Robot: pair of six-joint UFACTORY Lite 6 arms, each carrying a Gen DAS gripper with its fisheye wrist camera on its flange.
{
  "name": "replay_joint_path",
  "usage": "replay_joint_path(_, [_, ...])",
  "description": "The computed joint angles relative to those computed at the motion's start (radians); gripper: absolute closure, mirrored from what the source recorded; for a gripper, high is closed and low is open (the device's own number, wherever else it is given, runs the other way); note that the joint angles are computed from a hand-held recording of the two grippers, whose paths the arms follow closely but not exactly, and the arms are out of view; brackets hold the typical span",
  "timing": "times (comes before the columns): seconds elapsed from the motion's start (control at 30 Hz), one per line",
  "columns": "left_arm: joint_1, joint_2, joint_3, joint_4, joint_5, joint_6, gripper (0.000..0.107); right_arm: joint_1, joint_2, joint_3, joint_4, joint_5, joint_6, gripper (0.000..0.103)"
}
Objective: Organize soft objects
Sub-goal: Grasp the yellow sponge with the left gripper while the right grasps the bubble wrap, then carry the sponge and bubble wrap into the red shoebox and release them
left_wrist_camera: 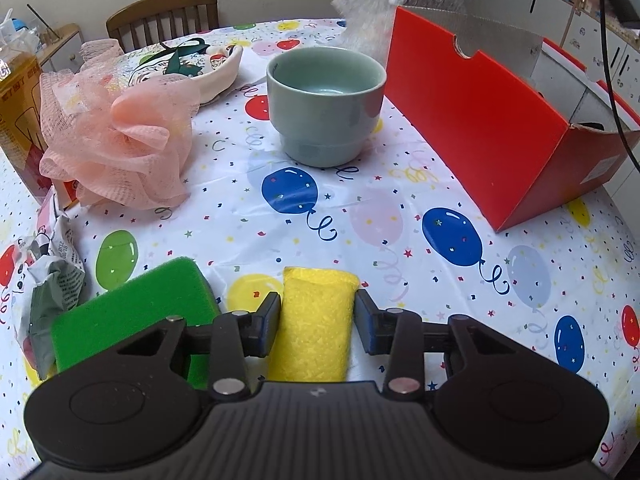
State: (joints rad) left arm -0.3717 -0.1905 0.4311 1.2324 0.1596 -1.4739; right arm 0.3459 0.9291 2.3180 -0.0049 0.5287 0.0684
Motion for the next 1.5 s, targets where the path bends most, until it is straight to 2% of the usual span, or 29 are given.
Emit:
replay_joint_path(0.33, [0.010, -0.070, 0.034, -0.318, 0.031, 0.332, 0.069, -0.024, -0.319, -0.339, -0.014, -0.164, 0.004, 0.102])
replay_joint_path(0.5, [0.026, -0.106, 0.088, -0.567, 0.055, 0.593, 0.070, -0.053, -0.459, -0.479, 0.038, -0.210, -0.046, 0.102])
replay_joint_path(0.67, [0.052, -0.119, 0.173, -0.892, 0.082, 0.917, 0.072, -0.086, -0.595, -0.616, 0.117, -0.239, -0.125, 0.102])
replay_joint_path(0.77, [0.026, -0.118, 0.230, -0.835, 0.114, 0.869, 0.072, -0.117, -0.673, -0.700, 0.222, -0.253, -0.227, 0.102])
replay_joint_path(0.9, [0.004, -0.110, 0.296, -0.875, 0.135, 0.915, 0.073, -0.158, -0.768, -0.811, 0.358, -0.272, -0.357, 0.102])
replay_joint_path(1.07, [-0.045, -0.086, 0.383, -0.859, 0.167, 0.887, 0.073, -0.218, -0.879, -0.946, 0.581, -0.265, -0.576, 0.102])
replay_joint_path(1.27, [-0.108, 0.005, 0.528, -0.827, 0.188, 0.851, 0.073, -0.273, -0.984, -1.069, 0.751, -0.243, -0.752, 0.102])
replay_joint_path(1.5, [-0.173, 0.152, 0.735, -0.817, 0.200, 0.832, 0.073, -0.330, -1.067, -1.178, 0.865, -0.202, -0.868, 0.102])
